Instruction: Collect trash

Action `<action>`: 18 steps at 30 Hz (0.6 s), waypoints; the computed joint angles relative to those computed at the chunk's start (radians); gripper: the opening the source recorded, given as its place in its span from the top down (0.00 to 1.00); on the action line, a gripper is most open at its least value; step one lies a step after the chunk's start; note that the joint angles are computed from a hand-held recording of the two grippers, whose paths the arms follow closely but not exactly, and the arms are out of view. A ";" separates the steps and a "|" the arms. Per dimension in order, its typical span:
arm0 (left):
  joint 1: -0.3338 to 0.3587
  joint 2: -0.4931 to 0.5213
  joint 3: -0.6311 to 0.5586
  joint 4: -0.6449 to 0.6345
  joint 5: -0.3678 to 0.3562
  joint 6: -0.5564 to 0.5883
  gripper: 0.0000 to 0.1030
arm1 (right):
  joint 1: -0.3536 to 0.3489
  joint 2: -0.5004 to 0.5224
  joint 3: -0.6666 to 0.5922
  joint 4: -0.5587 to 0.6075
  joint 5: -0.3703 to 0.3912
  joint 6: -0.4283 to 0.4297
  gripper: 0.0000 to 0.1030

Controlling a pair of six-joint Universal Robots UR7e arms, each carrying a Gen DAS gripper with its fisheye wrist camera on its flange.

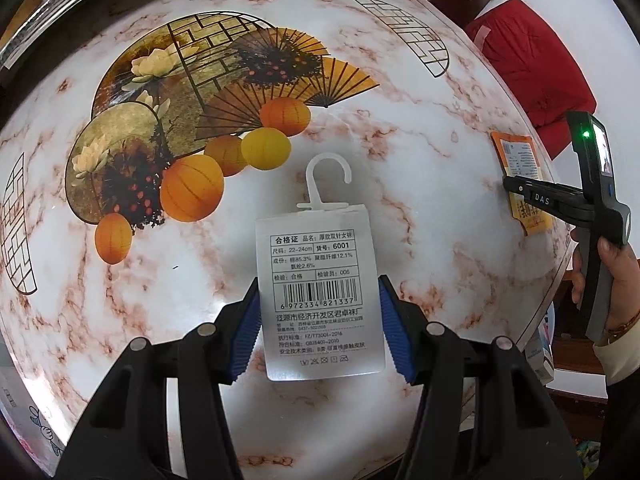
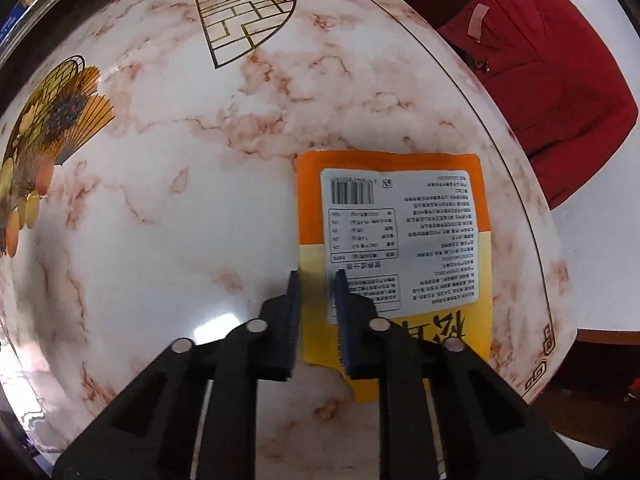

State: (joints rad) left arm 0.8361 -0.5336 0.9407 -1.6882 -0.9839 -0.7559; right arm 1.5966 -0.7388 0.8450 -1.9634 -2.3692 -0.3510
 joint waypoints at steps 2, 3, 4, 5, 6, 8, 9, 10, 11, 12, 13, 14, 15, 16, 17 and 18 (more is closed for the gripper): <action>-0.001 0.001 0.000 -0.002 -0.001 0.000 0.48 | 0.001 0.003 0.006 -0.026 -0.014 -0.024 0.92; -0.001 0.000 0.001 -0.005 -0.001 0.000 0.48 | -0.001 0.008 0.003 -0.042 -0.023 -0.037 0.92; -0.002 -0.001 0.001 -0.006 0.000 0.000 0.48 | 0.001 0.000 0.019 -0.064 -0.025 -0.047 0.94; -0.002 -0.001 0.001 -0.007 0.001 0.001 0.48 | 0.001 -0.004 0.024 -0.074 -0.022 -0.056 0.94; -0.003 -0.001 0.001 -0.009 0.000 0.001 0.48 | 0.000 -0.005 0.023 -0.076 -0.022 -0.064 0.94; -0.004 -0.001 0.001 -0.011 0.001 0.002 0.48 | -0.002 -0.017 0.034 -0.086 -0.011 -0.073 0.95; -0.005 -0.001 0.001 -0.013 0.002 0.005 0.48 | -0.004 -0.024 0.036 -0.087 -0.002 -0.070 0.95; -0.005 0.000 0.000 -0.013 0.001 0.007 0.48 | -0.005 -0.034 0.044 -0.091 0.005 -0.068 0.95; -0.005 0.000 -0.001 -0.013 -0.001 0.008 0.48 | -0.007 -0.039 0.047 -0.094 0.015 -0.065 0.95; -0.005 0.000 -0.001 -0.014 -0.003 0.009 0.48 | -0.008 -0.051 0.055 -0.095 0.029 -0.064 0.95; -0.006 0.001 -0.002 -0.015 -0.004 0.013 0.48 | -0.008 -0.054 0.061 -0.109 0.035 -0.070 0.96; -0.007 0.002 -0.002 -0.015 -0.004 0.015 0.48 | -0.009 -0.067 0.072 -0.117 0.045 -0.073 0.95; -0.008 0.003 -0.004 -0.014 -0.004 0.016 0.48 | -0.009 -0.074 0.080 -0.119 0.055 -0.070 0.96; -0.008 0.005 -0.005 -0.015 -0.008 0.020 0.48 | -0.008 -0.090 0.095 -0.126 0.069 -0.069 0.96; -0.008 0.006 -0.006 -0.015 -0.009 0.022 0.48 | -0.007 -0.106 0.110 -0.135 0.081 -0.069 0.96; -0.009 0.007 -0.007 -0.013 -0.009 0.024 0.48 | -0.006 -0.117 0.118 -0.138 0.089 -0.067 0.96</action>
